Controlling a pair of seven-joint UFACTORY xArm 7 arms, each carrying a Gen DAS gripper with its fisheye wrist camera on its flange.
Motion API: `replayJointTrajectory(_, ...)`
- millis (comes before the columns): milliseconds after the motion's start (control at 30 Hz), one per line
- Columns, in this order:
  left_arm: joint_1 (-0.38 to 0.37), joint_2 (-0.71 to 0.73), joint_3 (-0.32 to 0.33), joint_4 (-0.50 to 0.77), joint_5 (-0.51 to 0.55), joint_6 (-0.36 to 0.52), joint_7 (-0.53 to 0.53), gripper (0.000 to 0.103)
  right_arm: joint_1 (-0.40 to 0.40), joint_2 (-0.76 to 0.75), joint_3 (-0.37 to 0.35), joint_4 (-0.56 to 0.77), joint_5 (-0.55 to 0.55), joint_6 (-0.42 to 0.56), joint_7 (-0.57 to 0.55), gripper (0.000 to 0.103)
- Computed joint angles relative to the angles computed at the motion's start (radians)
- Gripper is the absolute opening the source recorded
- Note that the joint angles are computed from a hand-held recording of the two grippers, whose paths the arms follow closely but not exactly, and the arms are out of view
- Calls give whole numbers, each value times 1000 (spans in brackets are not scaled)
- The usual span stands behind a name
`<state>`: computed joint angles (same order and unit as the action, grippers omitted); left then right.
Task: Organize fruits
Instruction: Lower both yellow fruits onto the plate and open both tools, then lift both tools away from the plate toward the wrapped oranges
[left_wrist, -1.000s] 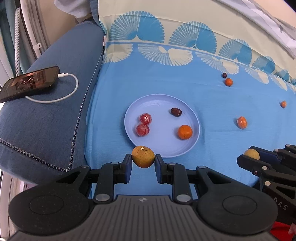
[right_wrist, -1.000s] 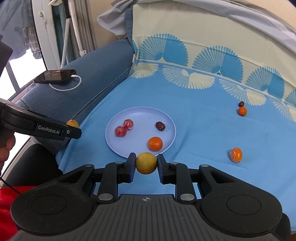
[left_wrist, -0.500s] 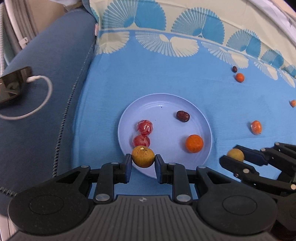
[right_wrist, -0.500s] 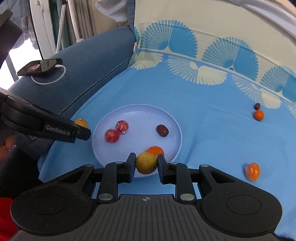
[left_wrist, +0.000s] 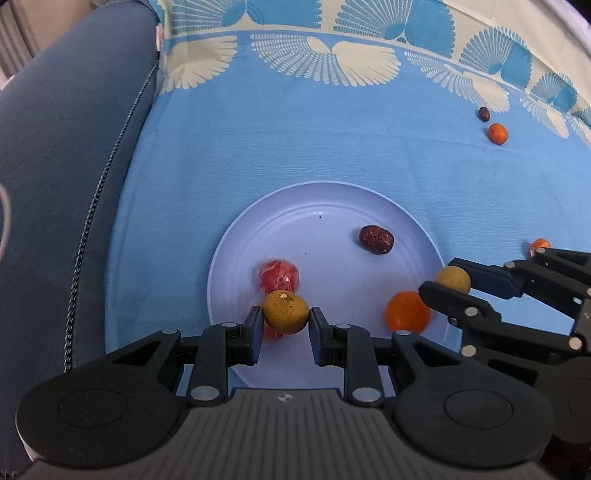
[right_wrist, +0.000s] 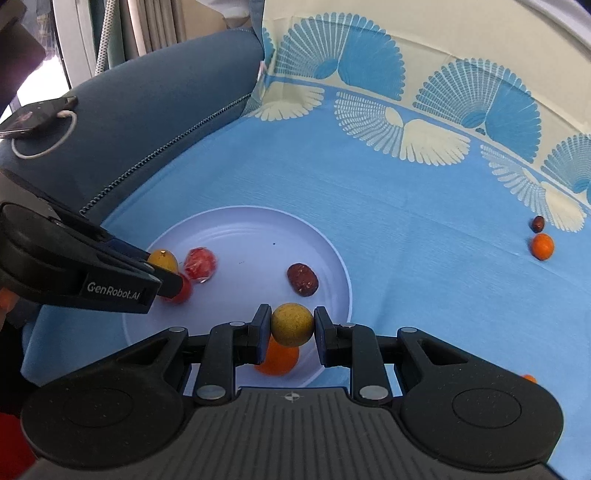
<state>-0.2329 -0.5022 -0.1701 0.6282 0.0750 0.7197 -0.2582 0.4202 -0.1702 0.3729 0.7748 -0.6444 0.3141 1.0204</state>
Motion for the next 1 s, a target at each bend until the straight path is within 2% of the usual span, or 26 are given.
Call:
replayJointTrajectory(33,3,5,-1,2,5,-8,0,32,-4,12,-4,5,-5,-12,-4,26)
replayJointTrajectory(67,2,4,2,-1,7,-19,6,50,-7,23,-6,10,-14,-21,-5,28)
replayJointTrajectory(100,2,-2,4,-6,9,-33,10,63,-9,32,-8,15,-29,-32,-5,31)
replayJointTrajectory(133,18,-17,-10,-16,30,-54,-12,84,-1,42,-16,19,-20,-42,-35,38)
replayJointTrajectory(167,33,-34,-23,-24,52,-73,-35,102,13,47,-28,19,6,-48,-86,51)
replayJointTrajectory(200,41,-55,-28,-35,65,-89,-48,102,21,44,-32,18,22,-46,-113,56)
replayJointTrajectory(267,30,-90,-14,-44,58,-84,-36,103,23,18,-18,11,8,-15,-92,76)
replayJointTrajectory(367,16,-147,-3,-49,29,-2,-27,103,46,-55,-6,-24,76,40,-105,90)
replayJointTrajectory(433,3,-198,5,-63,4,49,-23,103,72,-116,0,-54,156,79,-117,95)
replayJointTrajectory(533,-13,-303,-1,-91,-26,130,-34,103,122,-207,3,-97,292,130,-155,97)
replayJointTrajectory(600,-20,-375,-8,-110,-39,178,-43,103,128,-257,33,-107,330,174,-149,99)
replayJointTrajectory(800,-42,-535,-38,-126,-67,289,-80,103,114,-378,131,-108,338,270,-94,101)
replayJointTrajectory(1000,-64,-659,-75,-128,-67,338,-90,103,119,-489,192,-125,335,329,-51,102)
